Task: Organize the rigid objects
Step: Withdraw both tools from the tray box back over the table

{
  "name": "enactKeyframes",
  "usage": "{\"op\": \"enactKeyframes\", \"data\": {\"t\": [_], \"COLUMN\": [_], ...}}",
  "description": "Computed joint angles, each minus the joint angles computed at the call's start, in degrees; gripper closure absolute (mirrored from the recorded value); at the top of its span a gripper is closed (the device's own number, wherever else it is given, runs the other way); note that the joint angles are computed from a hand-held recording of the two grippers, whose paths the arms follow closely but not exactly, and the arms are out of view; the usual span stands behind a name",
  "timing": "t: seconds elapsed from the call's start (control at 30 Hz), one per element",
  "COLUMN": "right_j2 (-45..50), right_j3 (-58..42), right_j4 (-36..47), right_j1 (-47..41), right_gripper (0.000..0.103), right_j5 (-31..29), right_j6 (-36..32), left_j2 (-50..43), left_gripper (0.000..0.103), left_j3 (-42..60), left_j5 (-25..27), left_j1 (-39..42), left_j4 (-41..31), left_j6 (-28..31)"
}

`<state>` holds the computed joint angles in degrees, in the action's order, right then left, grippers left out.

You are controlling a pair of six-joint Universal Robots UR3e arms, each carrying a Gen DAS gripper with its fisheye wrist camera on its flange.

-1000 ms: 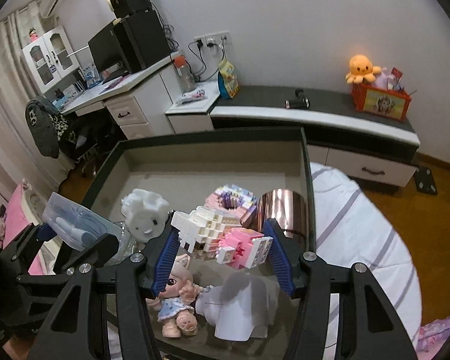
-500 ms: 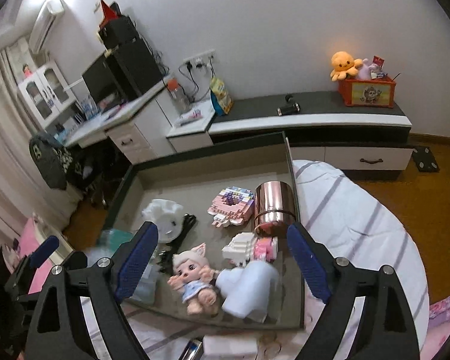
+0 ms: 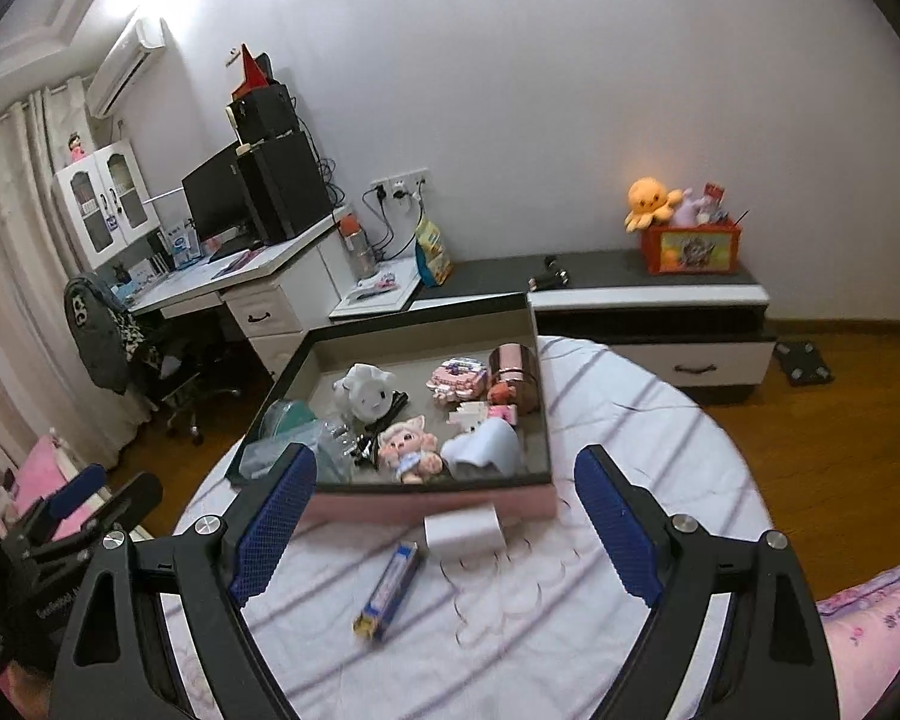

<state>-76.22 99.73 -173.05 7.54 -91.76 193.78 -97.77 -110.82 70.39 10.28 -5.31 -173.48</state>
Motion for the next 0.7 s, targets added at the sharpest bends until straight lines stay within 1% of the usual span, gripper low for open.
{"op": "enactKeyframes", "data": {"t": [0.07, 0.2, 0.23, 0.3, 0.5, 0.7], "right_j2": [-2.59, -5.56, -6.22, -7.07, -9.27, -10.15], "right_j3": [3.32, 6.55, 7.55, 9.17, 13.26, 14.02], "right_j4": [-1.66, -2.78, -3.3, -4.48, -6.65, -7.16], "right_j1": [2.01, 5.13, 6.12, 8.09, 10.9, 12.83], "right_gripper": [0.014, 0.014, 0.014, 0.014, 0.014, 0.014], "right_j5": [-2.81, -7.19, -8.51, -10.83, -12.67, -14.73], "right_j6": [0.04, -0.91, -0.99, -0.83, -0.48, -0.67], "left_j2": [3.29, 10.42, 11.15, 13.71, 19.62, 23.8], "left_gripper": [0.0, 0.0, 0.0, 0.0, 0.0, 0.0], "left_j3": [-3.41, -9.5, -10.11, -12.14, -17.02, -19.6], "left_j5": [-0.91, -3.26, -2.69, -3.19, -4.62, -5.81], "left_j1": [0.56, 2.66, 2.04, 2.54, 3.88, 5.18], "left_j4": [0.21, -1.13, -1.03, -1.74, -4.41, -6.29], "left_j6": [0.21, 1.25, 0.85, 1.45, 3.3, 3.59]}}
